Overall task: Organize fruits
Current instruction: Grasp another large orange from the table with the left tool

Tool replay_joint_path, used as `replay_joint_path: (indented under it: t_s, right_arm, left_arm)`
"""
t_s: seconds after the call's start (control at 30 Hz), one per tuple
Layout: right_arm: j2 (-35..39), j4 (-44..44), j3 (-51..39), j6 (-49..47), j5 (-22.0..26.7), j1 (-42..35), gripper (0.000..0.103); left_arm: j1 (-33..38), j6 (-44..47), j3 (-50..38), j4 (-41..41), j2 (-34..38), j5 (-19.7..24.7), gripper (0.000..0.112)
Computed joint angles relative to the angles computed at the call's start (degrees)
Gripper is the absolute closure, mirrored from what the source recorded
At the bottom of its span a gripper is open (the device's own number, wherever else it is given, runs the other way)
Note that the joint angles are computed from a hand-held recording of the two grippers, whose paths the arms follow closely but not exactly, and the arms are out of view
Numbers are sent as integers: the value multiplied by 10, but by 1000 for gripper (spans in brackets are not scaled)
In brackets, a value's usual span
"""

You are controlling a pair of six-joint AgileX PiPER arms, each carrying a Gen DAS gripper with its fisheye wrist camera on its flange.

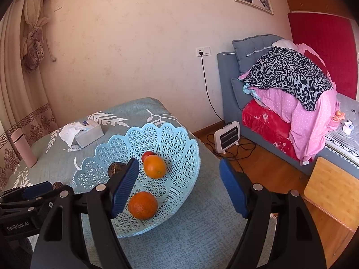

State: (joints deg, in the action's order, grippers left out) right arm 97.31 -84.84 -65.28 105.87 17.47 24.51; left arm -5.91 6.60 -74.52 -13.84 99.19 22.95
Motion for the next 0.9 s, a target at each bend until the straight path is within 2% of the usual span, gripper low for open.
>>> replay_joint_path:
  t_s: [0.33,0.43,0.53,0.9]
  right_arm:
    - [2,5,-2,-5,3,2,26]
    - [2,4,-3,-4,4,3,25]
    - [1,-10,0,10,5,2,20]
    - [3,-14,1,8,14,8,20]
  left_arm:
    - [54,-9,44,2,-36,-8,33]
    - [80,15,63,-24,-53,-9,31]
    - [105,19,81,-32,-70,-12,29]
    - [214,100,135,-106,-106,-10,29]
